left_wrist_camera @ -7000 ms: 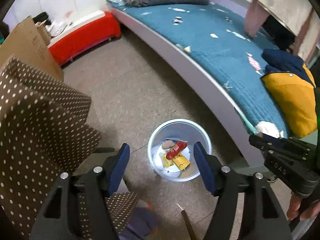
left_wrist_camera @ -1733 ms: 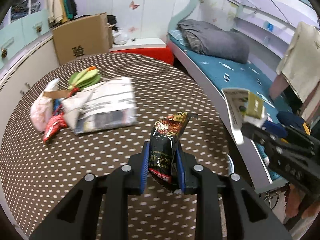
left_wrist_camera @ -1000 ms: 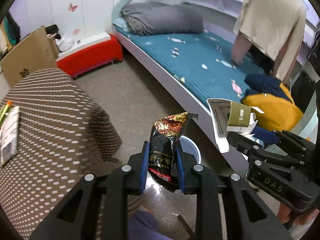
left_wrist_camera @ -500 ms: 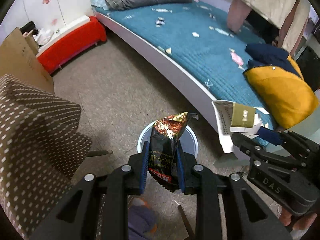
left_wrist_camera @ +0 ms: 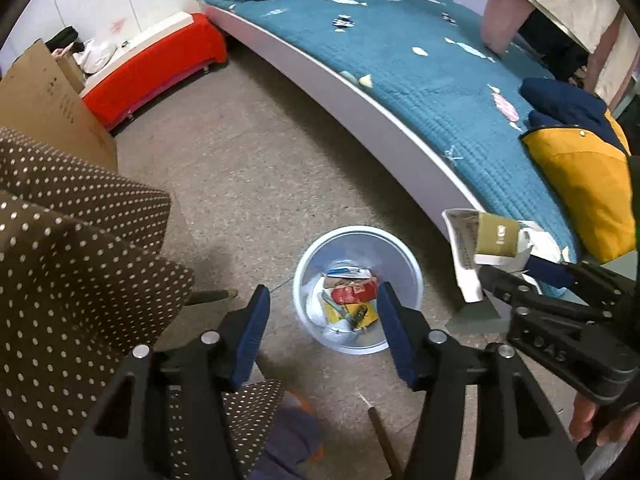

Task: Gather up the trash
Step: 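Open the left gripper to drop the snack bag while the right gripper holds the gold box, then open the right gripper to drop the gold box into the bin, then move both open grippers back toward the polka-dot table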

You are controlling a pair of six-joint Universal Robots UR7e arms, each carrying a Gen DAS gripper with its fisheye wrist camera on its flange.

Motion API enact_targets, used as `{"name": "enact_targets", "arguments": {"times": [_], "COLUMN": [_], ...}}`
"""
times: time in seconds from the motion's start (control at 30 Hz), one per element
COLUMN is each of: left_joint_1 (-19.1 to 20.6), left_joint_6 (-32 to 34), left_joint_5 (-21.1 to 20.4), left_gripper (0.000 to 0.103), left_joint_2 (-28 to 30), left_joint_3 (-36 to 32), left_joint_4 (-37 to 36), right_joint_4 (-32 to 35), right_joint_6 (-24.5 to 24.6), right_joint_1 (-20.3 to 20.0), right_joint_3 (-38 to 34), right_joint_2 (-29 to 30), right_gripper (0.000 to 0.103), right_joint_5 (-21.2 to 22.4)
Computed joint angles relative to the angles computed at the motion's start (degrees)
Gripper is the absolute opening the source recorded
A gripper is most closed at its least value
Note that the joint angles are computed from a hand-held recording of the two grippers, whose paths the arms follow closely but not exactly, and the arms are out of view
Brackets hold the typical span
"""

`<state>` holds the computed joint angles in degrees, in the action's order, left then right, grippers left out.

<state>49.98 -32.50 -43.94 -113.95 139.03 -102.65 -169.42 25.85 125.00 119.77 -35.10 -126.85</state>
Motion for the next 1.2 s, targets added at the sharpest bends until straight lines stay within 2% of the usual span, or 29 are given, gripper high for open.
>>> {"name": "enact_targets", "arguments": {"times": [0.07,0.1,0.13,0.17,0.33,0.47,0.83,1.07,1.2], "left_joint_1": [0.62,0.83,0.91,0.76,0.54,-0.40,-4.96,-12.25,-18.84], "left_joint_6": [-0.38,-0.02,0.33,0.29,-0.61,-1.06,-2.86,-8.90,-16.03], "left_joint_5": [0.19,0.01,-0.07,0.24,0.51,0.26,-1.22,-1.43,-1.26], "left_gripper": [0.055,0.055,0.055,0.055,0.055,0.055,0.055,0.055,0.055], "left_joint_2": [-0.41,-0.79,-0.85,-1.13,-2.27,-3.85,-8.20,-15.49,-20.07], "left_joint_3": [-0.33,-0.43,-0.45,-0.45,-0.60,-0.69,-1.48,-3.87,-6.42], "left_joint_4": [0.57,0.64,0.44,0.88,2.47,3.83,8.51,19.89,30.74], "right_joint_4": [1.01,1.62,2.73,2.73,2.44,3.21,5.12,7.53,8.09], "right_joint_6": [-1.11,-1.16,-0.31,0.67,1.94,2.30,6.13,10.44,12.02], "right_joint_1": [0.23,0.38,0.45,0.51,-0.55,0.08,5.64,10.66,13.87], "right_joint_3": [-1.72,-2.58,-3.42,-3.70,-3.26,-2.74,-1.80,-1.94,-2.72], "right_joint_2": [1.26,1.78,2.14,2.41,1.78,1.33,-1.50,-3.47,-3.79], "right_gripper": [0.051,0.067,0.078,0.083,0.083,0.083,0.083,0.083,0.083], "right_joint_5": [0.20,-0.05,-0.76,-1.82,-1.65,-1.43,-3.61,-5.40,-6.52]}}
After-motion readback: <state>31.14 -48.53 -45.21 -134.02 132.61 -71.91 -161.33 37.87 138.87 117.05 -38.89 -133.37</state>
